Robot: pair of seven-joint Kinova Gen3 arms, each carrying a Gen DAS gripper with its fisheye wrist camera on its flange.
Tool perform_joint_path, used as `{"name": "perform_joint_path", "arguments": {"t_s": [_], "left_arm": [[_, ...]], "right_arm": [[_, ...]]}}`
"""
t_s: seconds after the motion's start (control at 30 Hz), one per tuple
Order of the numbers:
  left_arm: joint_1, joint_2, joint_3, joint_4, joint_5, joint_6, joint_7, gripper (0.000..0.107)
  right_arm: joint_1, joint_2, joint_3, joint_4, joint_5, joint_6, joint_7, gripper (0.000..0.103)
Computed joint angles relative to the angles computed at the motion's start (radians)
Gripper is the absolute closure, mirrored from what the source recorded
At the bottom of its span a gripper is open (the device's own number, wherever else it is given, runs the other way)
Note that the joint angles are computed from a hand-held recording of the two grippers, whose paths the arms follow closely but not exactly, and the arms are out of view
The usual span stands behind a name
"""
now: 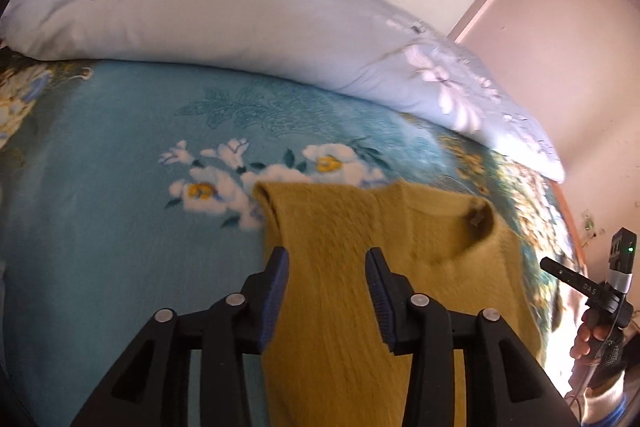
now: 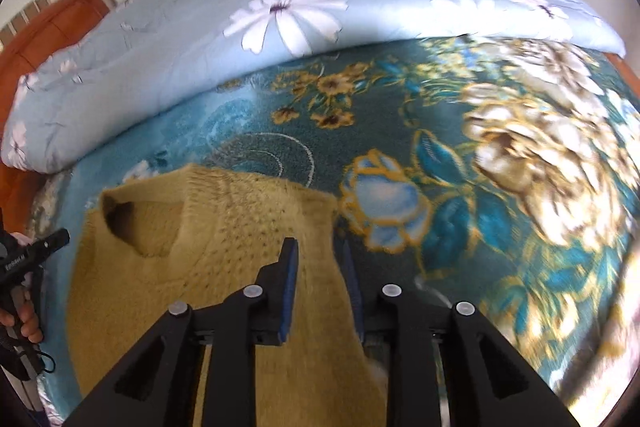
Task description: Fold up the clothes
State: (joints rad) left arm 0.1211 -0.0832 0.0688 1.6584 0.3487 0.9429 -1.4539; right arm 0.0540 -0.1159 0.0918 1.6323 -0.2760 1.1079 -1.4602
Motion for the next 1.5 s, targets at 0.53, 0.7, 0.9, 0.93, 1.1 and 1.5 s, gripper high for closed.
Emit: {"name": "perform_joint_path", "arguments": {"t_s": [0.53, 0.7, 0.9, 0.93, 1.1, 1.5], "left_arm": [[0.045, -0.53, 0.097, 0.406, -0.071, 0.084, 0.231, 0.059], [0.049, -0.604, 0.12, 0.428, -0.067, 0.129, 0.295, 0.059], [0.056, -0.645, 0.126, 0.434, -0.056, 0.155, 0.327, 0.059], [0.058, -0.652, 0.128, 0.435, -0.055, 0.158, 0.33, 0.059], [0.066, -0.642, 0.14, 0.428, -0.048, 0.159, 0.33, 0.058], [0.092, -0.626, 0.214, 0.358, -0.064, 0.179, 0.317, 0.058]], "right_arm": [[-0.021, -0.496, 0.171, 0.346, -0.016, 0.214, 0.14, 0.075], [-0.025, -0.551, 0.089, 0.391, 0.038, 0.207, 0.078, 0.075], [-0.005, -0.632, 0.006, 0.395, 0.133, 0.157, -0.012, 0.077], [-0.005, -0.63, 0.006, 0.395, 0.152, 0.165, -0.024, 0.077], [-0.055, -0.623, 0.138, 0.424, 0.129, 0.189, -0.044, 0.077], [-0.083, -0.631, 0.301, 0.407, 0.087, 0.173, -0.048, 0.097]]}}
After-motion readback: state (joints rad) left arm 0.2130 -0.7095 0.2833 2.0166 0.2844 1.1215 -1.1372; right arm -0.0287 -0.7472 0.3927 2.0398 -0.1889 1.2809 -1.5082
